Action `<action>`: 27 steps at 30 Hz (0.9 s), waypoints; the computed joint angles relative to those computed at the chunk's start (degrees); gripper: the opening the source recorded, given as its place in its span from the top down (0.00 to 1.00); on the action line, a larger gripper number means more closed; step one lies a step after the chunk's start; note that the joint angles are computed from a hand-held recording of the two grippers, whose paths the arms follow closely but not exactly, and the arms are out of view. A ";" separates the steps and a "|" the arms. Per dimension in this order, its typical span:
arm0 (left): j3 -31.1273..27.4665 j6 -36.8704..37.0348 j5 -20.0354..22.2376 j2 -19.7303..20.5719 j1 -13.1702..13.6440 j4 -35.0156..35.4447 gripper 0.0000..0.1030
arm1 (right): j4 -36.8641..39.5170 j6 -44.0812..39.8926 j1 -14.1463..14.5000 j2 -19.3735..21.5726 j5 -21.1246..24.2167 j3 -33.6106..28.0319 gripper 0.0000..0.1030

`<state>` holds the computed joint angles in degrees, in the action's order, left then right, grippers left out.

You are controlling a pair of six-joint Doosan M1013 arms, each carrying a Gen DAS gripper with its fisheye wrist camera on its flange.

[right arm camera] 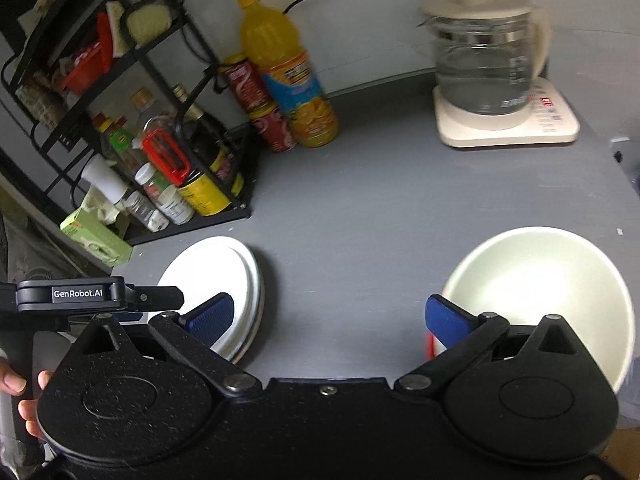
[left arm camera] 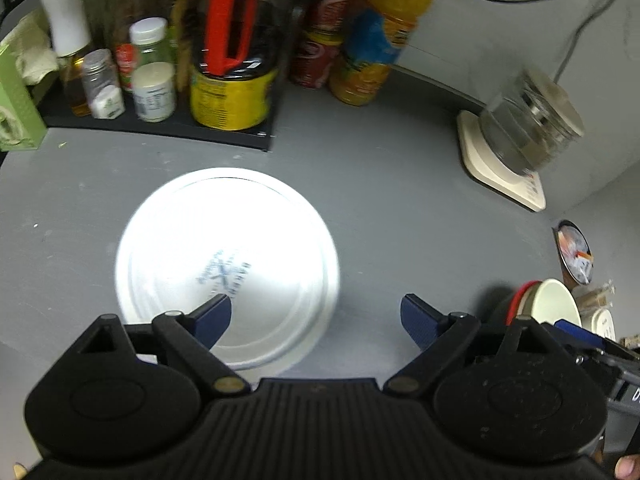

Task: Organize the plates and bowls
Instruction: 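Lift both grippers off the plate stack toward the nested bowls, then close both grippers on the rim of the nested white and red bowls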

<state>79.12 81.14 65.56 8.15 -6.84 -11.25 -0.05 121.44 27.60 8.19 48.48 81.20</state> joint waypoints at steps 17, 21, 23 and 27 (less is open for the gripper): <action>-1.50 4.02 -1.15 1.45 -6.37 -4.40 0.12 | -6.17 11.09 -4.23 -6.35 -0.23 6.40 0.00; -2.54 5.08 -0.16 2.50 -7.67 -5.03 0.12 | -8.04 14.14 -5.03 -7.30 0.72 7.70 0.00; -3.00 5.64 0.48 3.03 -8.17 -5.52 0.12 | -8.39 15.46 -5.45 -7.63 1.23 8.38 0.00; -3.45 6.81 1.31 3.94 -8.91 -6.80 0.12 | -9.01 16.76 -5.94 -7.81 2.05 9.44 0.00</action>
<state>75.67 87.95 66.88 12.09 -15.75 -18.05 -9.07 138.20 21.66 0.38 50.53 90.64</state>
